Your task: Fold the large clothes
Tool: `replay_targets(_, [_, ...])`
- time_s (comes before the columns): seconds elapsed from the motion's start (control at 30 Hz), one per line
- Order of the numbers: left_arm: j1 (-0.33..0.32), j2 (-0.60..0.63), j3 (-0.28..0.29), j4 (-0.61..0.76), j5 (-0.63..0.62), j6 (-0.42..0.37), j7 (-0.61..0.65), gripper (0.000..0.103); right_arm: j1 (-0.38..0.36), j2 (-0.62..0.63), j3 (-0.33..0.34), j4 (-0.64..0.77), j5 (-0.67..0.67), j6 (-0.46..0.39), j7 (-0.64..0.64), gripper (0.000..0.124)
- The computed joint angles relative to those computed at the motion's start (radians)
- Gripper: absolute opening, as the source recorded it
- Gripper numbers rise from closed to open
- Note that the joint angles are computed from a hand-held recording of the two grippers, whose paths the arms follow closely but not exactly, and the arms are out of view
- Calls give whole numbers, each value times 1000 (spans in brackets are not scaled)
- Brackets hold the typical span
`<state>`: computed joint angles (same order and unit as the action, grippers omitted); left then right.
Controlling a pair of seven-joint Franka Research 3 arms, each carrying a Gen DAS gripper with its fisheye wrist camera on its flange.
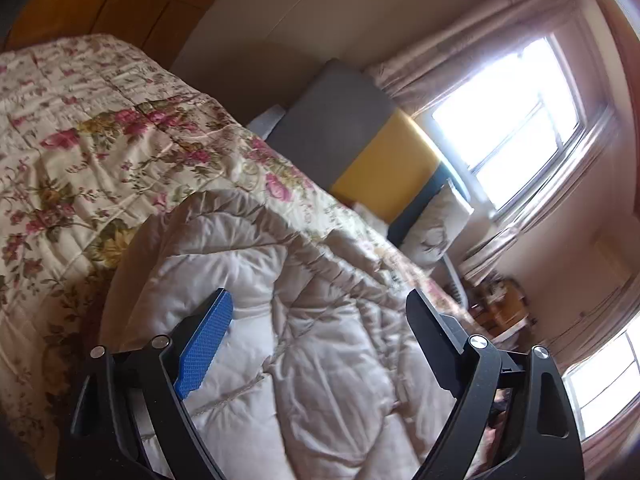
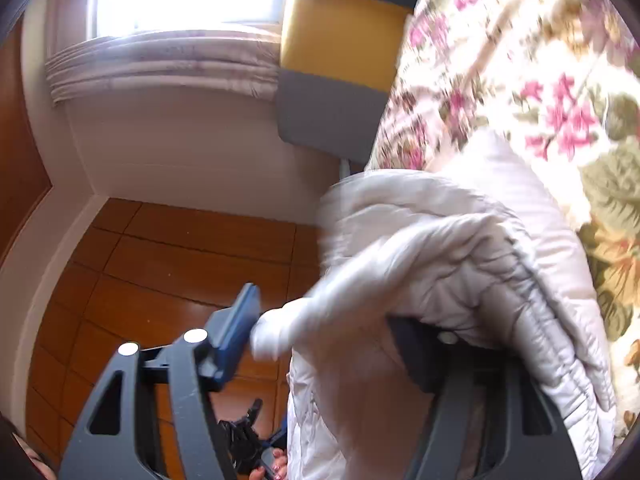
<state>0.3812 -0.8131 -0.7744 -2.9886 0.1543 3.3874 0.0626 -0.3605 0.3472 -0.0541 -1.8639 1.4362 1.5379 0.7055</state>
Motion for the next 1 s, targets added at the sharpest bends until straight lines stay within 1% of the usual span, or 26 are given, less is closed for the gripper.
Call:
replay_targets(0.07, [-15,-26,-24,8,11,-67,-2,87,39,-100,-17,-54,-82,126,-82,75])
replay_targets(0.13, [-34,-64,-45,27,36,-156,-22,87,95,-236,-27,-142,-161,301,-234,86])
replay_targets(0.17, [-26,-71,-65,45,51,-185,-34,87,125,-298,-27,-185,-194,387,-317,86])
replay_targets(0.2, [-26,-77,-74,60,67,-212,-40,87,157,-345,-23,-220,-223,465,-386,86])
replay_targets(0.27, [-23,-48,-71,102,110,-233,-28,87,215,-441,-8,-299,-283,628,-522,87])
replay_targets(0.3, [-25,-4,-56,138,143,-257,3,87,245,-467,5,-326,-304,703,-573,89])
replay_targets(0.33, [-23,32,-46,173,171,-291,26,87,274,-488,20,-350,-333,783,-612,90])
replay_targets(0.37, [-18,68,-45,212,200,-337,51,87,301,-493,35,-365,-359,860,-640,90])
replay_targets(0.4, [-12,95,-48,239,225,-364,65,87,328,-493,49,-378,-379,934,-671,90])
replay_targets(0.47, [-6,188,-44,312,281,-440,124,87,375,-472,59,-394,-395,1033,-734,90])
replay_targets(0.53, [18,263,-53,367,331,-492,151,87,431,-416,67,-386,-342,1180,-842,90])
replay_targets(0.57, [20,295,-48,386,347,-512,161,87,455,-390,67,-380,-318,1238,-880,91])
replay_targets(0.6, [20,312,-43,393,362,-519,160,87,470,-340,65,-345,-319,1270,-865,92])
replay_targets(0.63, [43,338,-48,408,387,-521,149,87,469,-303,56,-314,-358,1265,-780,92])
replay_targets(0.7, [68,376,-47,427,426,-526,125,87,449,-224,37,-236,-443,1197,-551,93])
replay_targets(0.73, [95,398,-53,432,457,-506,99,87,434,-192,35,-206,-451,1178,-483,94])
replay_targets(0.77, [115,416,-58,434,485,-487,76,88,416,-162,41,-179,-434,1155,-452,94])
replay_targets(0.8, [140,430,-72,439,521,-475,49,89,393,-144,50,-161,-408,1124,-449,96])
replay_targets(0.83, [191,444,-120,454,582,-474,7,92,380,-138,59,-156,-393,1116,-450,97])
replay_targets(0.87, [234,448,-162,462,641,-474,-37,93,375,-139,70,-162,-380,1132,-466,97])
replay_targets(0.9, [249,453,-182,471,673,-486,-63,93,377,-143,80,-169,-373,1160,-481,98])
replay_targets(0.93, [240,459,-179,473,684,-498,-72,93,381,-147,89,-176,-365,1188,-495,98])
replay_targets(0.97, [197,472,-145,478,661,-524,-48,93,380,-149,97,-183,-345,1208,-521,98])
replay_targets(1.0, [138,483,-99,485,615,-560,-9,93,379,-153,101,-186,-334,1218,-533,99])
